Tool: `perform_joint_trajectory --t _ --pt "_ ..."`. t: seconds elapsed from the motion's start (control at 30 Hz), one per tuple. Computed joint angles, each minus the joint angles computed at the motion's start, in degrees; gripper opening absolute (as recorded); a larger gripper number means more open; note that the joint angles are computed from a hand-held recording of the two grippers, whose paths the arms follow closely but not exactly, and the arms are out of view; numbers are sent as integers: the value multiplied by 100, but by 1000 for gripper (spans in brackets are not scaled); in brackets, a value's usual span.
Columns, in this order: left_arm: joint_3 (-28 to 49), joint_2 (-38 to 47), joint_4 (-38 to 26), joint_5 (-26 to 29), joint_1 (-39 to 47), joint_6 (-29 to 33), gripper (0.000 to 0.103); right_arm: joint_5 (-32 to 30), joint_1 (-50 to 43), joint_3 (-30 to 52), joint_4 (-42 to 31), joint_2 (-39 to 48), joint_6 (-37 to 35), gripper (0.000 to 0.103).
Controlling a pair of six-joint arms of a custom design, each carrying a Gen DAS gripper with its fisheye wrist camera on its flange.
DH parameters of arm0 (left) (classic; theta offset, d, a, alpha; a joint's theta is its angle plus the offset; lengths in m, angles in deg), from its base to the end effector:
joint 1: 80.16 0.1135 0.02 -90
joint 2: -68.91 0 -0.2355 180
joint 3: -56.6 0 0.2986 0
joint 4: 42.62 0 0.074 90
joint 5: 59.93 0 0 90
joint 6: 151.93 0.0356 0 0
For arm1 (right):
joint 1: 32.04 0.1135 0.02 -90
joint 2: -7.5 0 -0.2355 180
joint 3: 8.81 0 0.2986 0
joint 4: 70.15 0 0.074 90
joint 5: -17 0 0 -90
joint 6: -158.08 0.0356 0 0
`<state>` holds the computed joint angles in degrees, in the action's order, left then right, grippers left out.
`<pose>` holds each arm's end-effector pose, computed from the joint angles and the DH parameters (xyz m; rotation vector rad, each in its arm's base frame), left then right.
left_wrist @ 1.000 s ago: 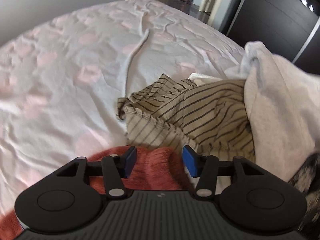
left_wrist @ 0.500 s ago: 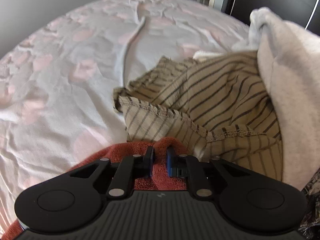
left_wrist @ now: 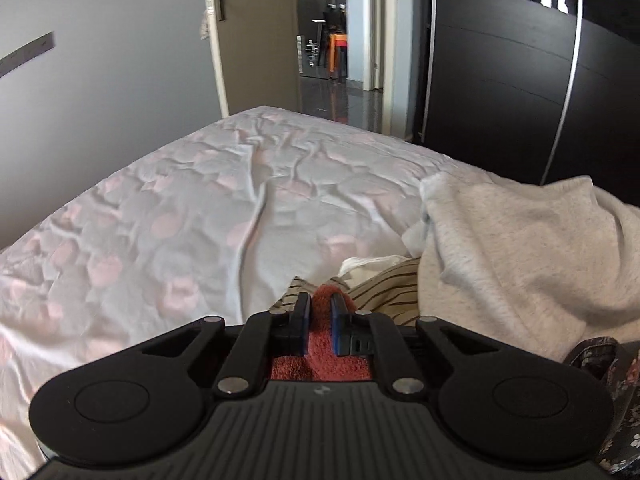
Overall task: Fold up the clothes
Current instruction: 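Spread the rust-orange blanket across the bed and open both grippers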
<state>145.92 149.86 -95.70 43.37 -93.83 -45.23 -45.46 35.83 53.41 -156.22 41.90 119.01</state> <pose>0.3436 -0.0920 0.3131 0.7213 2.2239 -0.2464 0.0700 0.1284 0.2961 -0.1912 2.4391 0.2930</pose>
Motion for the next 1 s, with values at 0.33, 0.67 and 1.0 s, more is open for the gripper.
perform_joint_trajectory --t 0.33,0.67,1.0 --pt "53 913 393 52 -20 103 0 -1499 -1739 -1532 521 -704 -787 18" --pt "-807 -695 -1037 187 2073 1858 20 -1630 -1800 -1287 288 -844 -1038 29" --pt "-490 -1082 -2399 1156 6350 4158 26 -281 -654 -198 208 -76 -466 21"
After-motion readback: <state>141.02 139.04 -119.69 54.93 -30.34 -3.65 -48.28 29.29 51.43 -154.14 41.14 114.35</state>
